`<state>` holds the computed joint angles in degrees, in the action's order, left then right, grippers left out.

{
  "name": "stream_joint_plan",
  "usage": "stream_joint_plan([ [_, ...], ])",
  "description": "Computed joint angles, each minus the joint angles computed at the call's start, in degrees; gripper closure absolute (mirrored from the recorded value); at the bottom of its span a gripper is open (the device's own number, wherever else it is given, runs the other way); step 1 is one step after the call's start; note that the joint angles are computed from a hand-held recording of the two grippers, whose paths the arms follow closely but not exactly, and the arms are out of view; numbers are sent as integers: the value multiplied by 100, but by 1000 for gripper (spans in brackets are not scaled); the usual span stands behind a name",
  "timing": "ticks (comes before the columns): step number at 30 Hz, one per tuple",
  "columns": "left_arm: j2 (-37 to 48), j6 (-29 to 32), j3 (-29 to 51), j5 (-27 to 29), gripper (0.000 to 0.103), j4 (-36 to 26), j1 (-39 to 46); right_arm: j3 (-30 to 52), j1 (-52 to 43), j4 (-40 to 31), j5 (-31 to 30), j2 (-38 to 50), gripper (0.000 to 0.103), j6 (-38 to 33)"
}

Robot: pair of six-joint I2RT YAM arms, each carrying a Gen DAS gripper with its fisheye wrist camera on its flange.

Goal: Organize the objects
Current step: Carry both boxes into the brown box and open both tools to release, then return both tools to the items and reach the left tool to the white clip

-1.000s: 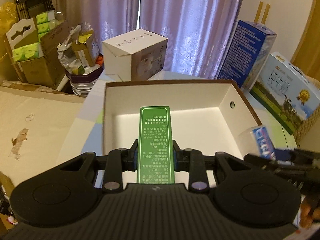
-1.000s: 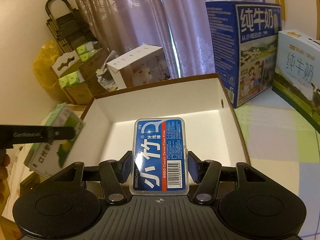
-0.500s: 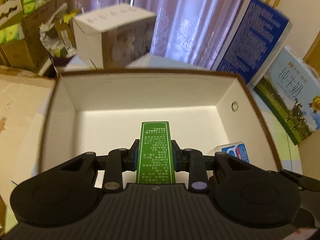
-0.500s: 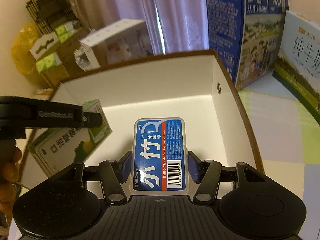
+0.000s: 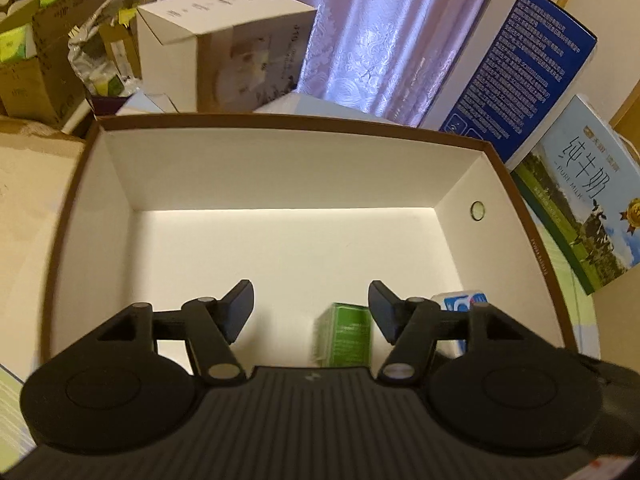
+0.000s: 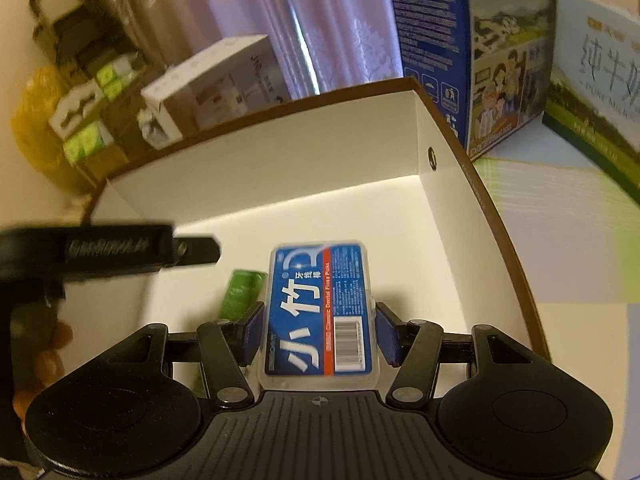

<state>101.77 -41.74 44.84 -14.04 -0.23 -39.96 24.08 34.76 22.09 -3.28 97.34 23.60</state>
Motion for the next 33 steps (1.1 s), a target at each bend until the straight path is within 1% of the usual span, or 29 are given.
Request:
stream_joint_plan([
  [1, -84, 57, -41, -33, 37, -76, 20, -46, -20, 80, -7, -38, 46, 51],
  [2, -182, 109, -84, -82, 32, -165, 30, -83, 0, 116, 64, -100, 42, 88],
  [3, -279, 154, -139, -137, 28, -221, 26, -130, 17, 136, 132, -183, 40, 105],
  [4, -386, 211, -195, -204, 27, -290, 16, -155, 35, 92, 178, -283, 38, 129],
  [8, -865, 321, -440, -407, 20, -610, -52, -383, 98, -159, 265, -872, 38, 158],
  [10, -1125, 345, -590, -452, 18, -746, -113, -547, 215, -334, 420, -1264, 38, 136],
  [14, -1688, 339, -919, -595, 17, -1049, -361, -935, 480, -867, 620, -2317, 38, 253],
  [17, -2158, 222, -1170, -764, 12, -1267, -651, -1163, 718, -1489, 825, -3258, 38, 475],
  [22, -2862, -121, -1420, -977, 12, -1741, -1218, -1383, 1324, -2654, 1297, -4709, 38, 1103],
  [27, -3362, -649, -1556, -1162, 12, -2247, -1800, -1378, 2262, -4058, 2061, -6086, 38, 1958],
  [30, -3580, -956, -1611, -1285, 12, -2494, -2192, -1296, 3012, -4876, 2606, -6645, 38, 2546],
  [33, -3710, -1439, -1603, -1449, 12, -2842, -2664, -1205, 3743, -5573, 3072, -6993, 38, 3190],
])
